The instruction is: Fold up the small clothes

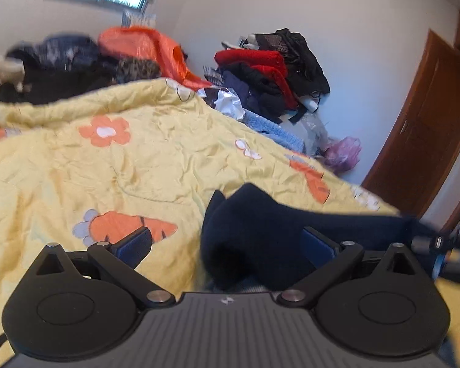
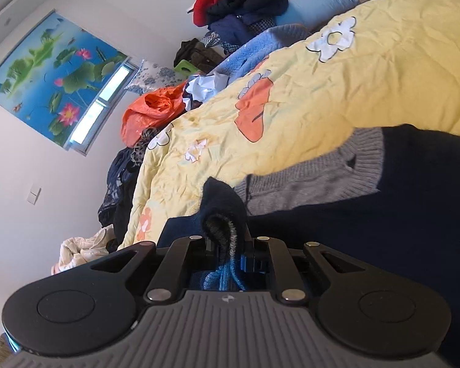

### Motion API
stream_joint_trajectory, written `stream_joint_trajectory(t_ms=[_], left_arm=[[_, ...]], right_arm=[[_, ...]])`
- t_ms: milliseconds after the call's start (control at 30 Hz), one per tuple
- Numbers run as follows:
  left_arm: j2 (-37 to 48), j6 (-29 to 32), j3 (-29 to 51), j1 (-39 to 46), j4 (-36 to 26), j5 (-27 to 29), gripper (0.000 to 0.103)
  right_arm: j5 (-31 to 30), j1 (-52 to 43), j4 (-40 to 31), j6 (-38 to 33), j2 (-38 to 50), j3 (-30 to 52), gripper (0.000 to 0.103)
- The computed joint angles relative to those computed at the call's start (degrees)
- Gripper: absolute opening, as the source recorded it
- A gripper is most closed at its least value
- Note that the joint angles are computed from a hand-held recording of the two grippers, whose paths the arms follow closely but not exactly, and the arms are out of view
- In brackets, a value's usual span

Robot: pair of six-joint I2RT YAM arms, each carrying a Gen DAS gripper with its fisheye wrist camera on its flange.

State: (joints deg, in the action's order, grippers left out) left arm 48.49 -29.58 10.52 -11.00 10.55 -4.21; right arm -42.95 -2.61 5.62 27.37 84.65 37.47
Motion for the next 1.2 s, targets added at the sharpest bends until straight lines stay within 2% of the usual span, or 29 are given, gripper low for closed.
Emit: stream_joint_trajectory(t_ms=[67, 133, 233, 367, 500, 533, 600, 633, 667, 800, 833, 900, 1033, 1133, 1200], left_arm=[[6.0, -2.0, 3.3, 10.2, 2.0, 13.1, 0.103], [13.7, -2.4, 7.7, 16.7, 4.0, 23.1, 0.103], [21.8, -0.3, 13.6, 20.3, 4.3, 28.1, 0.103], [30.3, 3.9, 20.7, 21.2, 0.3, 32.0, 0.103], [35.8, 8.3, 24.1, 18.2, -2.6, 30.0, 0.103], [36.4, 8.8, 24.2, 17.2, -2.6, 28.6, 0.098], [37.4, 10.7, 24.8, 15.4, -3.6, 27.3, 0.081], [37.7, 11.6, 25.1, 14.6, -4.0, 27.0, 0.064], [37.9, 12.7, 25.3, 13.6, -4.3, 26.7, 0.053], [39.8, 16.7, 28.4, 8.4, -6.5, 20.3, 0.047], [40.7, 17.5, 29.4, 7.8, -7.1, 19.4, 0.037], [43.0, 18.3, 32.2, 7.2, -9.7, 18.2, 0.037], [43.8, 20.6, 32.6, 6.6, -9.4, 17.8, 0.037], [43.2, 22.6, 31.0, 4.8, -7.3, 14.3, 0.02], [42.9, 23.0, 31.2, 4.5, -7.6, 13.8, 0.01]], right_arm=[[-1.3, -1.2, 0.1, 0.0, 0.0, -0.3, 0.016], [-2.4, -2.7, -0.7, -0.8, -0.4, -0.2, 0.016], [-4.5, -6.3, -4.4, -3.6, -1.0, 0.6, 0.016], [-7.4, -11.4, -12.4, -9.5, -0.8, 1.9, 0.017], [-7.3, -13.4, -17.4, -14.1, 0.0, 1.9, 0.017], [-7.6, -13.9, -17.7, -14.6, 0.0, 1.6, 0.017], [-8.4, -14.7, -17.8, -14.9, -0.2, 1.0, 0.017], [-8.3, -14.7, -17.8, -15.0, -0.2, 1.0, 0.017], [-8.2, -14.9, -18.4, -15.6, -0.2, 1.2, 0.017], [-8.5, -14.7, -20.1, -16.4, -0.1, 2.5, 0.017], [-9.0, -14.8, -20.3, -16.3, -0.4, 2.8, 0.017], [-11.4, -15.9, -22.1, -17.2, -1.1, 3.8, 0.017], [-13.7, -18.3, -30.2, -23.2, -2.3, 7.3, 0.017], [-10.6, -19.3, -36.1, -28.3, 0.2, 10.0, 0.017], [-7.6, -19.7, -34.5, -28.4, 1.8, 9.2, 0.017]])
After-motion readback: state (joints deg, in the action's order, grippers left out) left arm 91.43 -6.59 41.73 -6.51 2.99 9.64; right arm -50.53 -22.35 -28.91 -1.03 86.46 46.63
